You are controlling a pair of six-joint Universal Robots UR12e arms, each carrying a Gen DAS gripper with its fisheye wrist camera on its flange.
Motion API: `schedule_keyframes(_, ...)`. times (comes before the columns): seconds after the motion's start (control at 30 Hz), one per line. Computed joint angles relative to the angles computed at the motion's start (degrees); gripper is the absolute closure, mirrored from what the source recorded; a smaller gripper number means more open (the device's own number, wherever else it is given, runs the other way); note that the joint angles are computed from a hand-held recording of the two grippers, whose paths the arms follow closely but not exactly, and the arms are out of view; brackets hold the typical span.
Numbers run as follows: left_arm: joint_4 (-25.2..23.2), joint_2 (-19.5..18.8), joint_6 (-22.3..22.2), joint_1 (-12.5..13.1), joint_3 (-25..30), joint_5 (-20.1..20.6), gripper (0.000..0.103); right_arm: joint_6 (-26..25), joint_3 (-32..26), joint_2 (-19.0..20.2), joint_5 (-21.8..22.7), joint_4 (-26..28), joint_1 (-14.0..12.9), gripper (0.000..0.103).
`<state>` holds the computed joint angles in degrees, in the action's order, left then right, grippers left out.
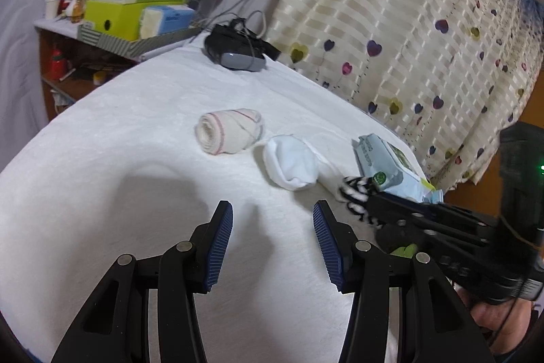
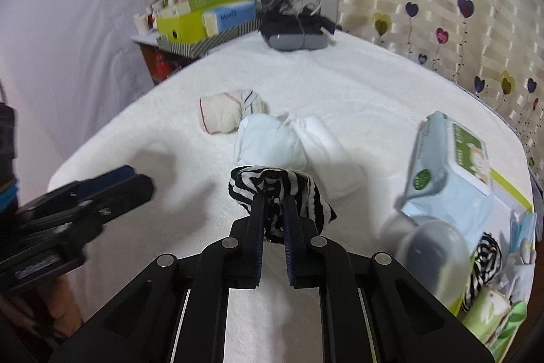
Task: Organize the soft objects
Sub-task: 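Grasp the black-and-white striped sock with the right gripper while the left gripper approaches the white sock, then grasp and lift the white sock with the left gripper while the right gripper holds the striped sock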
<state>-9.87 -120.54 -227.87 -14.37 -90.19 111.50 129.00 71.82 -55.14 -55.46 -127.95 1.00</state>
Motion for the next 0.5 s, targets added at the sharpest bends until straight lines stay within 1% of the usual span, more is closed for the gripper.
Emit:
schedule_keyframes(0.07,-0.8,-0.5,0.5,0.3,1.0,-1.1,0.054,0.8,0.2,-0.3,2.0,-0.6,-0.7,0.092)
schedule_keyframes(0.17,-2.2,-1.7,1.9,0.6,3.1,-1.7,0.052,1.5,0.1,-0.5,4.0,-1.2,-1.5,0.092)
schedule_keyframes(0.23,-3.0,-2.5,2.0,1.0,4.5,-3.4,0.051,2.1,0.0,-0.5,5.4,-1.3,-2.0,0.092)
schedule_keyframes(0.37,-4.4,-4.1,2.3,1.8,7.1,-6.0,0.050,2.9,-0.2,-0.4,6.6,-1.6,-2.6,0.092)
schedule_keyframes(0.5,-7.8,-5.8,0.7,2.8,9.8,-7.6,0.049,3.5,-1.1,0.2,7.3,-1.2,-3.0,0.092)
